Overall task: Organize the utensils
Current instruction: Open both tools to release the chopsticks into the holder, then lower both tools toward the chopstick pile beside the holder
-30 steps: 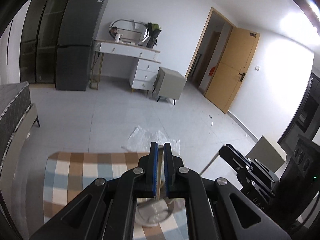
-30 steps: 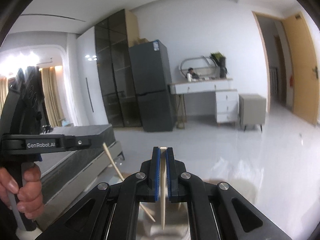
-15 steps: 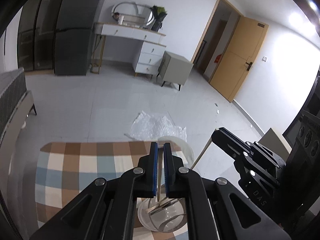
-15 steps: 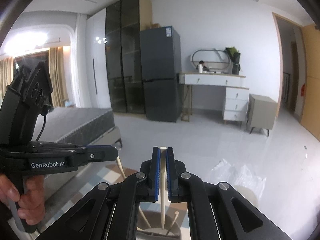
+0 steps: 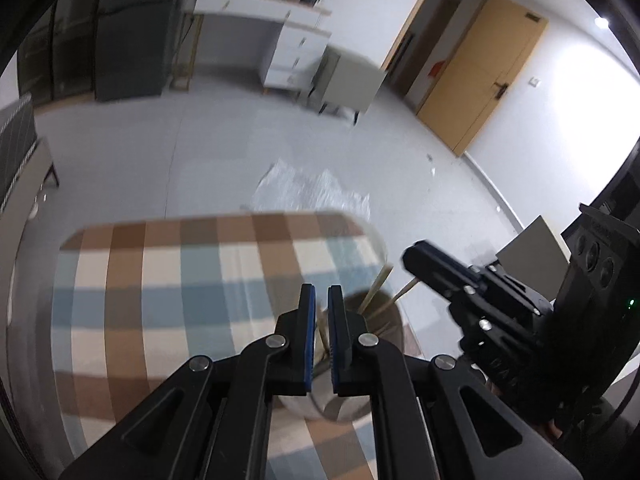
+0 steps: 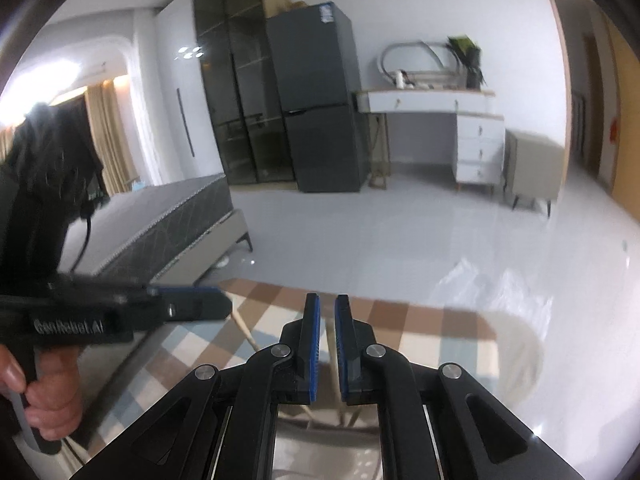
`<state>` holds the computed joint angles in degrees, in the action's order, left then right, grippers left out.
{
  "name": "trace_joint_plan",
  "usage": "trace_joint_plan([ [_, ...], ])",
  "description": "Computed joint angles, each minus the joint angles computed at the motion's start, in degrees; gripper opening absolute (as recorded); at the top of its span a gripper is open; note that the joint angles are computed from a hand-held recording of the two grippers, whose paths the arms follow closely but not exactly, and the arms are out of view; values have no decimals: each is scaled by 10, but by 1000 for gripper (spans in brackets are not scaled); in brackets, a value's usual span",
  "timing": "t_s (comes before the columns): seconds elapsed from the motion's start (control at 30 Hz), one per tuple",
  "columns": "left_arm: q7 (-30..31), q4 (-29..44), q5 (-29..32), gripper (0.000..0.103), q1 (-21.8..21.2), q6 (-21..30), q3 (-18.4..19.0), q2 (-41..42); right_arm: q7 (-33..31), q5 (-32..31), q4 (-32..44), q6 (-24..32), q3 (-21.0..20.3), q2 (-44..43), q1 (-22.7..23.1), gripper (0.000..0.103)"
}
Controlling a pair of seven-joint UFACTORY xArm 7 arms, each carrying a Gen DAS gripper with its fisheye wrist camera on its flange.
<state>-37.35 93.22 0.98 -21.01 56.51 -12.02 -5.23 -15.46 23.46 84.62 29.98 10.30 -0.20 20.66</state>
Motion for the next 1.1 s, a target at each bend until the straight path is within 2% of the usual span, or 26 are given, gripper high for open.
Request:
trace_joint_plan([
  [0.03,-9,2,3,10,1,11,0,-4,4,4,0,4,-2,-2,-2,15],
  [0.1,-23,-7,8,20,3,12,-1,-21,12,20,-12,9,-6,-17,-5,18],
  [0.17,-36,-14,22,38,7,12,-5,-37,17,28,-25,7,-10,-34,-6,25],
  [0.4,-107,-6,109,65,26,63,-39,-85,62,7,-60,2,-18,-93,-3,47],
  [0.5,-130,-7,128,68,30,86,-55,-107,76,0,-77,-4,-19,-119,3,50],
  [0.57,-141,-6,141,72,34,106,-66,-117,89,-4,-91,-6,-20,-142,8,57],
  [0.77,-176,-31,179,81,48,131,-101,-156,121,-14,-127,-16,-22,-194,26,69],
  [0.9,-191,-53,190,83,56,145,-120,-178,144,-24,-159,-26,-19,-230,36,77],
  [1.03,-207,-97,192,83,64,145,-131,-218,180,-55,-187,-35,-3,-258,32,89],
  [1.1,-216,-122,190,83,70,145,-137,-238,187,-59,-207,-42,-5,-273,40,90],
])
